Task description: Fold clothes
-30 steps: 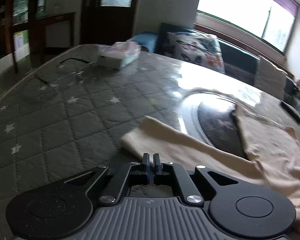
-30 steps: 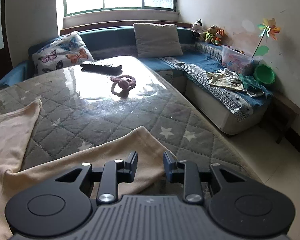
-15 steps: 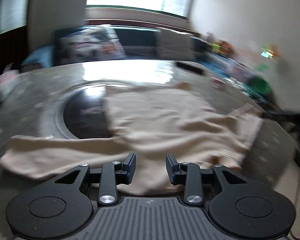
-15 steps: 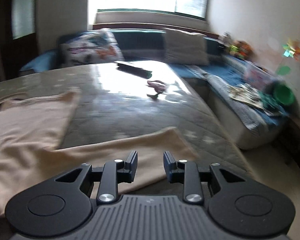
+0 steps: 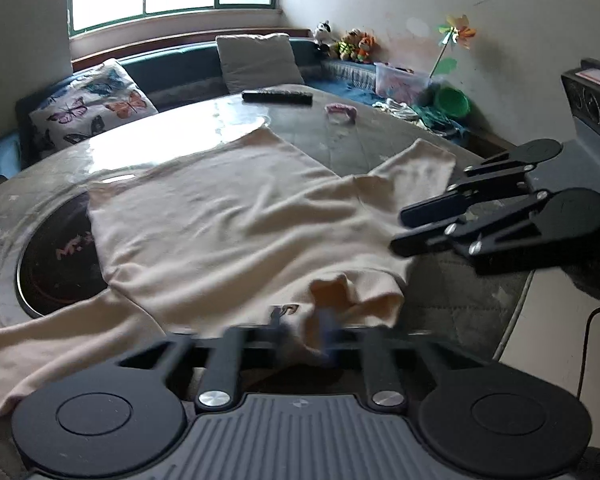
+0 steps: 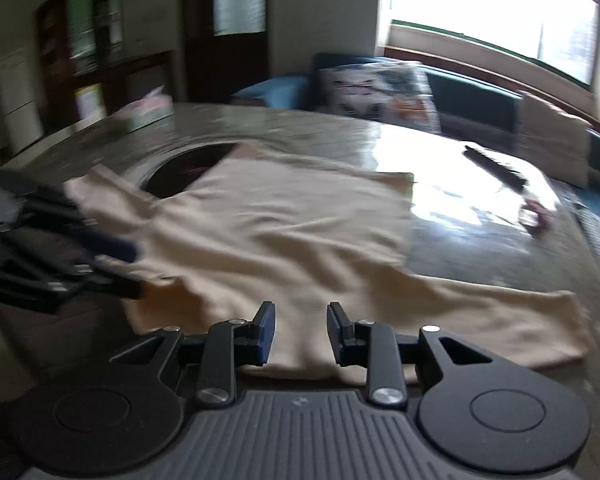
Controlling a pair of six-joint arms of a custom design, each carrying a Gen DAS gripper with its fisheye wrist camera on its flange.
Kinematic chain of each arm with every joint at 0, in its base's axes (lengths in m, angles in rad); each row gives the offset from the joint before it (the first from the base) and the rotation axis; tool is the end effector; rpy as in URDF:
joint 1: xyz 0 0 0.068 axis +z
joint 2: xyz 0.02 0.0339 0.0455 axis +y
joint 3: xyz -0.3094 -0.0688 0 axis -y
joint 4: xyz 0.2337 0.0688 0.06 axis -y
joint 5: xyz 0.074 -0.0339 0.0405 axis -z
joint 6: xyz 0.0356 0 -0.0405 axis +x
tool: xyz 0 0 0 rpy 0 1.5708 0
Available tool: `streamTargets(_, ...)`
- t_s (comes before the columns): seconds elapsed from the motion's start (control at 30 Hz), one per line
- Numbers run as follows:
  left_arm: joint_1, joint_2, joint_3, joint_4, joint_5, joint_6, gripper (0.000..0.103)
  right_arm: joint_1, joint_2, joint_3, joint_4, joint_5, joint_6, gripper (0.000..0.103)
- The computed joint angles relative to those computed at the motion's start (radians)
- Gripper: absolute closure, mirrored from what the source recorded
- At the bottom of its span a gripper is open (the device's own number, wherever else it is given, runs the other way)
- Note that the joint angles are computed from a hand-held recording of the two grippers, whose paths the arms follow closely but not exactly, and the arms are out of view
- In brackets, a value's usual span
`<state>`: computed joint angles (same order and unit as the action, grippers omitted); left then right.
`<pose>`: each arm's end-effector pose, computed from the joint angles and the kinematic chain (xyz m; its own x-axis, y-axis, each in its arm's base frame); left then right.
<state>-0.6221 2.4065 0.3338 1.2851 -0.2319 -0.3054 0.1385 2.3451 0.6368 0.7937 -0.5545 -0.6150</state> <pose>0.2212 -0.1486 0.0103 -0.6802 0.1276 -0.7219 0.2421 0.9686 -0.0568 0.3216 0.0638 0.0124 -0.3897 -0.5496 -0.7390 -0.8085 0.5884 -0.0113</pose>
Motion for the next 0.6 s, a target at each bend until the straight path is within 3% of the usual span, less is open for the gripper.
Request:
streamTargets(0.2, -0.013, 0.009, -0.048, 0.098, -0.012, 0.006, 0.101, 0.067, 0.026, -0.014, -0.019, -0.004, -0.043, 0.075)
streamTargets(0.4, -0.006, 0.009, -0.073, 0.134, 0.002, 0.013, 0.101, 0.117, 0.082, -0.035, 0.098, 0.07, -0.046, 0.076)
streamTargets(0.53, -0.001, 0.027, -0.091, 0.168, 0.019, 0.011, 0.101, 0.113, 0.071, -0.041, 0.072, 0.075, -0.069, 0.098)
streamTargets(0.6, 0.001, 0.041, -0.091, 0.171, 0.034, 0.017, 0.101, 0.102, 0.049, -0.06, 0.053, 0.066, -0.095, 0.102)
